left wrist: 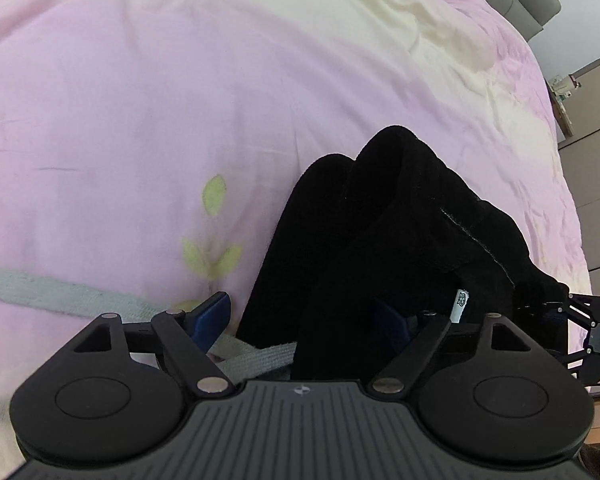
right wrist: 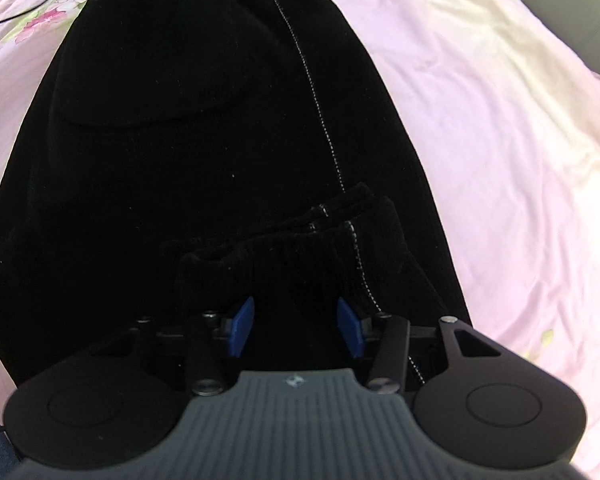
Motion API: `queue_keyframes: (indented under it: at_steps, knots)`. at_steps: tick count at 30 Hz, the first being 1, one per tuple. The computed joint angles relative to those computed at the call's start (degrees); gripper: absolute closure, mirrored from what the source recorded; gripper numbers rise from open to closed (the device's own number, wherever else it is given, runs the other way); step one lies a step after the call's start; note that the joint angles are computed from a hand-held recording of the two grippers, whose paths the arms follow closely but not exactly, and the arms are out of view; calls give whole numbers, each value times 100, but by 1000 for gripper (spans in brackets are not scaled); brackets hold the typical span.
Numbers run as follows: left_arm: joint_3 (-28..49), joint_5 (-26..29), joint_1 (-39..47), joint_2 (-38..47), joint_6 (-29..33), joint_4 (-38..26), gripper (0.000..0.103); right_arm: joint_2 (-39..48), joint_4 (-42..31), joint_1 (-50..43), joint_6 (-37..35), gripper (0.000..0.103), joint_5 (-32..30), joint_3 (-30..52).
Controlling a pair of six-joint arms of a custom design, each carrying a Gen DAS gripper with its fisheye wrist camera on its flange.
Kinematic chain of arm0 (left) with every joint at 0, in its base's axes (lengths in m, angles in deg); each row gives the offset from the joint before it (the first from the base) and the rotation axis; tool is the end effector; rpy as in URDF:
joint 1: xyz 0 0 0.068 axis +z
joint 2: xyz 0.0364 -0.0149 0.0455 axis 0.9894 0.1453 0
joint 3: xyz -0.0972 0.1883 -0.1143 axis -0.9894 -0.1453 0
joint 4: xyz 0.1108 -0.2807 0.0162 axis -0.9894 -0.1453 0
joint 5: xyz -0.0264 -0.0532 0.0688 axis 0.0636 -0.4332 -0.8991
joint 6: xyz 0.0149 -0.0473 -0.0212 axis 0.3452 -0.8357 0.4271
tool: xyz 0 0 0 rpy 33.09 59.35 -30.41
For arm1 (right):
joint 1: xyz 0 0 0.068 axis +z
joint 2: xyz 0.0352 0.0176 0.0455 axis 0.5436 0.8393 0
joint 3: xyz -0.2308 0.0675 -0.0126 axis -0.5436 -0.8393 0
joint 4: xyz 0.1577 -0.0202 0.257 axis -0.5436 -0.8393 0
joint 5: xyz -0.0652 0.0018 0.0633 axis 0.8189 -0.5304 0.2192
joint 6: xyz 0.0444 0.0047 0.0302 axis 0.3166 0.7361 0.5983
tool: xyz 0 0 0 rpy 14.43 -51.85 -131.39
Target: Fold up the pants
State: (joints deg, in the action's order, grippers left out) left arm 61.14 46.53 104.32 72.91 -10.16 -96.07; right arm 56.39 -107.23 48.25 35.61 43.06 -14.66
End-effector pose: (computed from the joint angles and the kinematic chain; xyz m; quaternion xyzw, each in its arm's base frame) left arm 0.1529 0.0425 0.1248 -0.0526 0.9532 -0.2542 0.1554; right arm 0.1901 0.0578 0.1406 -0.5391 0.8292 0.0386 0.1425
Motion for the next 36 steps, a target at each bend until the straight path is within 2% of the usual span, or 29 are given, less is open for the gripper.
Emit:
queue_keyframes:
  at_steps: [1, 3, 4, 6, 7, 10, 12, 15, 21, 25, 30, 33, 36]
  knots:
    - [5, 83, 11, 174, 104, 114, 10, 36, 2, -12, -15, 57, -5, 6]
    - [67, 286, 117, 522, 378, 220, 21, 114, 25, -31, -25, 56, -11, 14]
    - [134, 349, 152, 720, 455, 238, 22, 170, 38, -38, -7, 56, -11, 29]
    - [207, 282, 116, 814, 400, 233, 27, 316, 55, -96, 9, 56, -28, 89]
    - [196, 189, 22, 659, 304, 192, 29, 379, 78, -86, 29, 56, -22, 110]
    - [202, -15, -240, 85, -2, -23, 48, 578, 147, -84, 0, 55, 18, 206]
    - [324, 93, -126, -59, 29, -326, 69, 543, 151, -78, 0, 55, 44, 185]
    - [448, -183, -441, -652, -272, -679, 77, 454, 211, 80, 162, 56, 115, 135]
    - [1003, -1464, -2094, -1636, -1812, -1123, 86, -114, 280, 380, 545, 57, 283, -209]
    - [1901, -2611, -3813, -1594, -3080, -1531, 88, -661, 196, 433, 721, 58, 357, -448]
    - [3558, -4479, -6909, -328, -5152, -1970, 90, -1347, 59, 153, 761, 59, 167, -771]
    - [4795, -5209, -8357, 841, -6139, -2382, 90, -1944, -264, -116, 878, 58, -58, -885]
    - [6288, -5616, -9285, 2326, -6804, -2839, 90, -2755, -988, -1150, 345, 54, -662, -937]
